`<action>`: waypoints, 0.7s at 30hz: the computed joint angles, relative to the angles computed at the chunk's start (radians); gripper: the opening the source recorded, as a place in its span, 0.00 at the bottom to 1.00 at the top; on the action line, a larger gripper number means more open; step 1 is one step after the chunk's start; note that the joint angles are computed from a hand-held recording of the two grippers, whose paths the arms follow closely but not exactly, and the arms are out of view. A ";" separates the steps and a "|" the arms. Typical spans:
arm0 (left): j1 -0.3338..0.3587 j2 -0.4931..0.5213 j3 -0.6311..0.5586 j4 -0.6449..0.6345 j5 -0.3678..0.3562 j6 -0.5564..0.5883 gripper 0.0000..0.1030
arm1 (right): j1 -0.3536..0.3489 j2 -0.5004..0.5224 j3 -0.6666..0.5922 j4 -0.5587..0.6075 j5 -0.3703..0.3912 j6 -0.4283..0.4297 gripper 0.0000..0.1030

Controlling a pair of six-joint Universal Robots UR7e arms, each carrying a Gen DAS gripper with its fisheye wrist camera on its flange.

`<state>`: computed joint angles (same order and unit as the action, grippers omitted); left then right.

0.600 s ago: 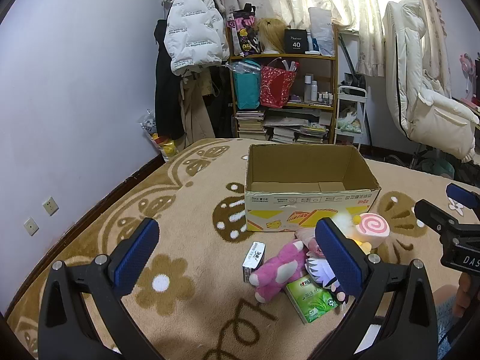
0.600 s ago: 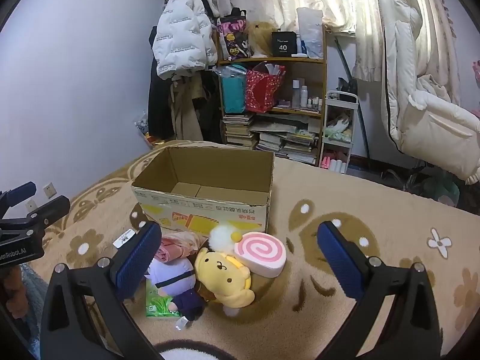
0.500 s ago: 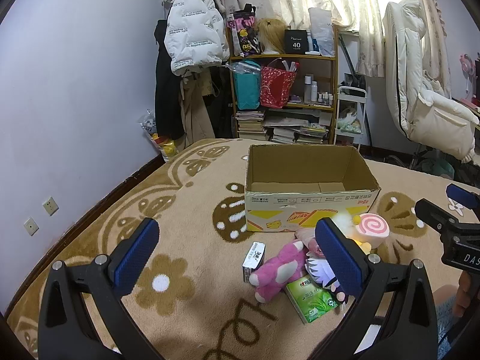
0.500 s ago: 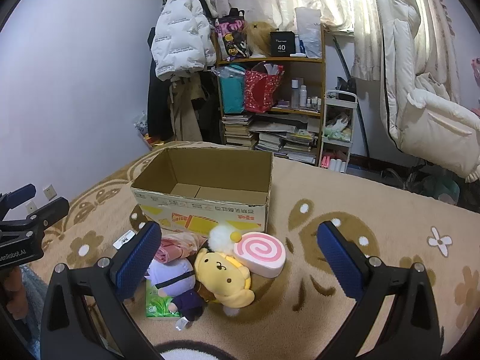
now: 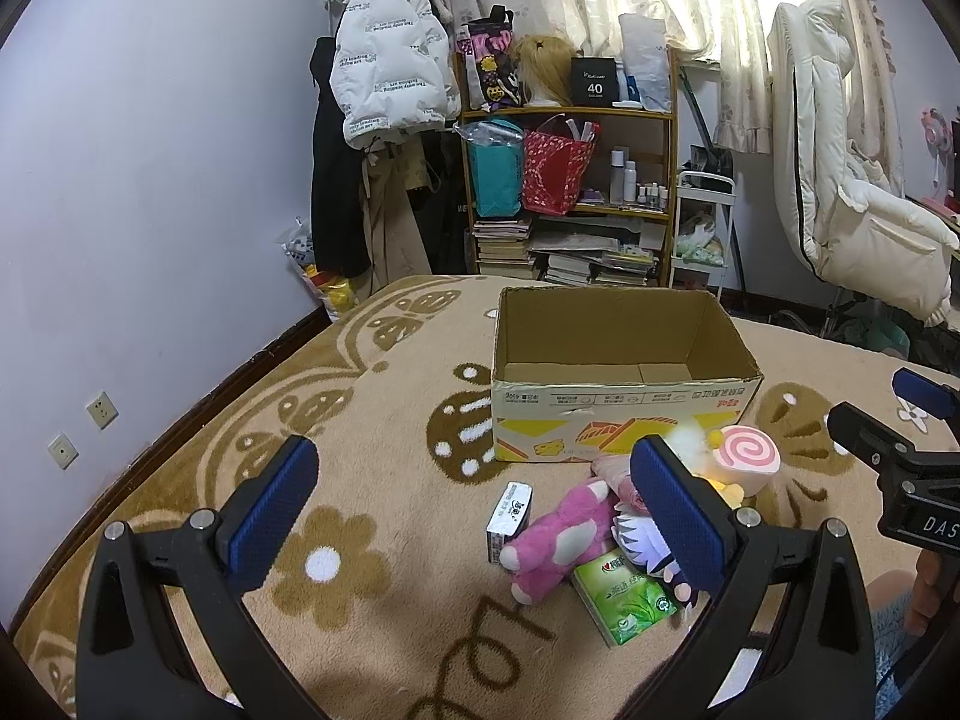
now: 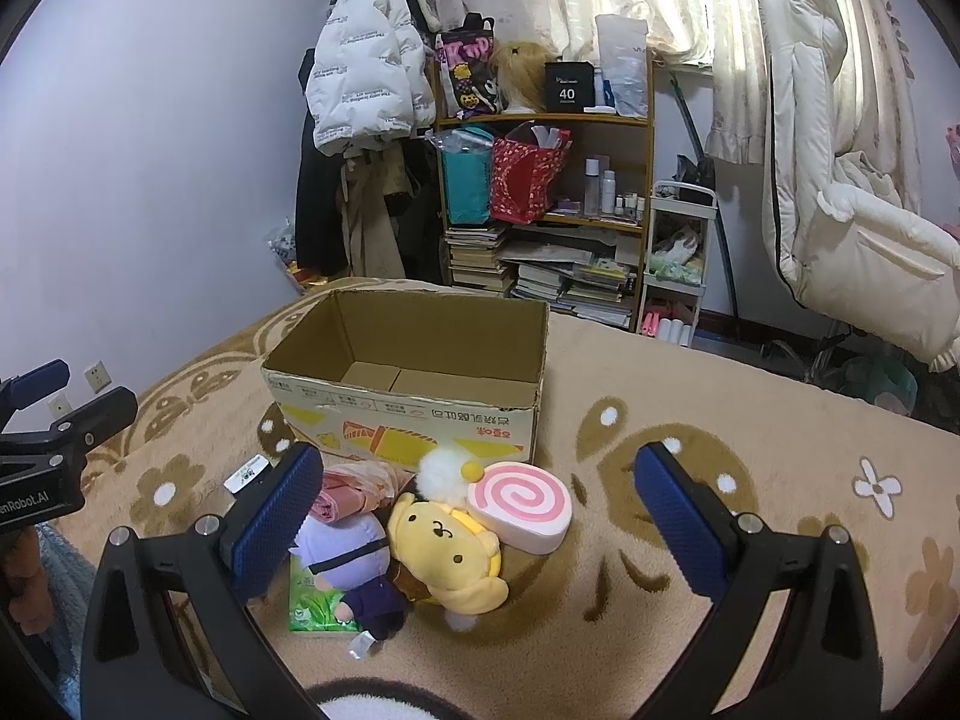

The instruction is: Organize soft objects

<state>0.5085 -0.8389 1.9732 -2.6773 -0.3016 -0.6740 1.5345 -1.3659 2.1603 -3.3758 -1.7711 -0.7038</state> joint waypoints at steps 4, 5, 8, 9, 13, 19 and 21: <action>0.000 0.001 0.000 0.000 0.000 -0.002 1.00 | 0.000 0.000 0.000 0.000 -0.002 -0.001 1.00; -0.001 0.001 0.001 -0.001 0.001 0.000 1.00 | 0.000 0.000 0.000 0.001 -0.001 -0.003 1.00; 0.001 0.001 0.002 -0.009 -0.001 0.007 1.00 | -0.001 0.000 0.000 0.001 -0.002 -0.006 1.00; 0.001 0.001 0.002 -0.009 -0.001 0.007 1.00 | 0.000 0.000 0.000 0.001 -0.002 -0.006 1.00; 0.000 -0.001 0.003 -0.007 -0.002 0.006 1.00 | 0.001 0.000 -0.002 0.004 -0.004 -0.005 1.00; 0.000 0.001 0.004 -0.012 -0.001 0.013 1.00 | 0.002 0.001 -0.001 0.002 -0.007 -0.003 1.00; 0.001 0.000 0.004 -0.014 -0.002 0.014 1.00 | 0.001 0.001 -0.001 0.002 -0.007 0.000 1.00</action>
<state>0.5092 -0.8386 1.9776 -2.6910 -0.3035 -0.6598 1.5354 -1.3644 2.1590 -3.3740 -1.7781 -0.7040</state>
